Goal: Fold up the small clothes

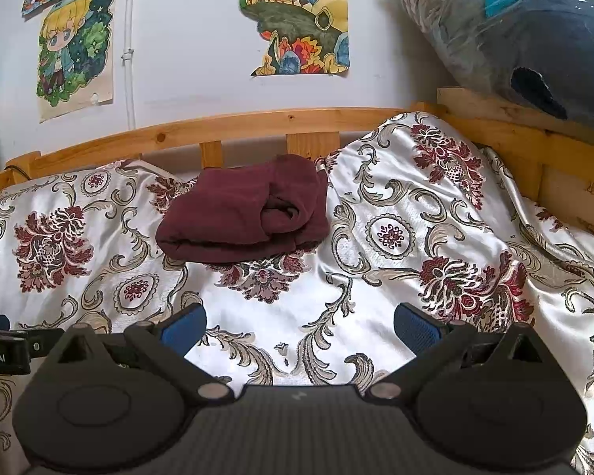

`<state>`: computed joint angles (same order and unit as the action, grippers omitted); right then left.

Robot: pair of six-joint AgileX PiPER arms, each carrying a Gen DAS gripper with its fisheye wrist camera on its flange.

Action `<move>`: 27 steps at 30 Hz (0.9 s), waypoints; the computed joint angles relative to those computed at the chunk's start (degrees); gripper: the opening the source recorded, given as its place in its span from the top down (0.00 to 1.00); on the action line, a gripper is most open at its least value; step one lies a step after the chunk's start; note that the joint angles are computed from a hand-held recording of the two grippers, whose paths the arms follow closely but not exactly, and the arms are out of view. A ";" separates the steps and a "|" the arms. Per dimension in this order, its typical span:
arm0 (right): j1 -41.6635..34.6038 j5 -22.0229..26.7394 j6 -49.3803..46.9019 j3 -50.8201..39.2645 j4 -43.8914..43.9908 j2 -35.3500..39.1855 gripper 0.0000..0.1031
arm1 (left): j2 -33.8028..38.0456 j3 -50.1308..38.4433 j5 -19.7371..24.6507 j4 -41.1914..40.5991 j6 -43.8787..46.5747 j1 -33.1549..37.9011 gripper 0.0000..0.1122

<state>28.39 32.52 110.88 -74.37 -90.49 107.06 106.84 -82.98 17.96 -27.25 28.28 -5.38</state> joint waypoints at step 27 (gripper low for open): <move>0.53 0.26 -1.49 -1.18 2.75 0.88 0.00 | 1.56 -3.96 5.82 10.61 -9.03 -0.85 0.09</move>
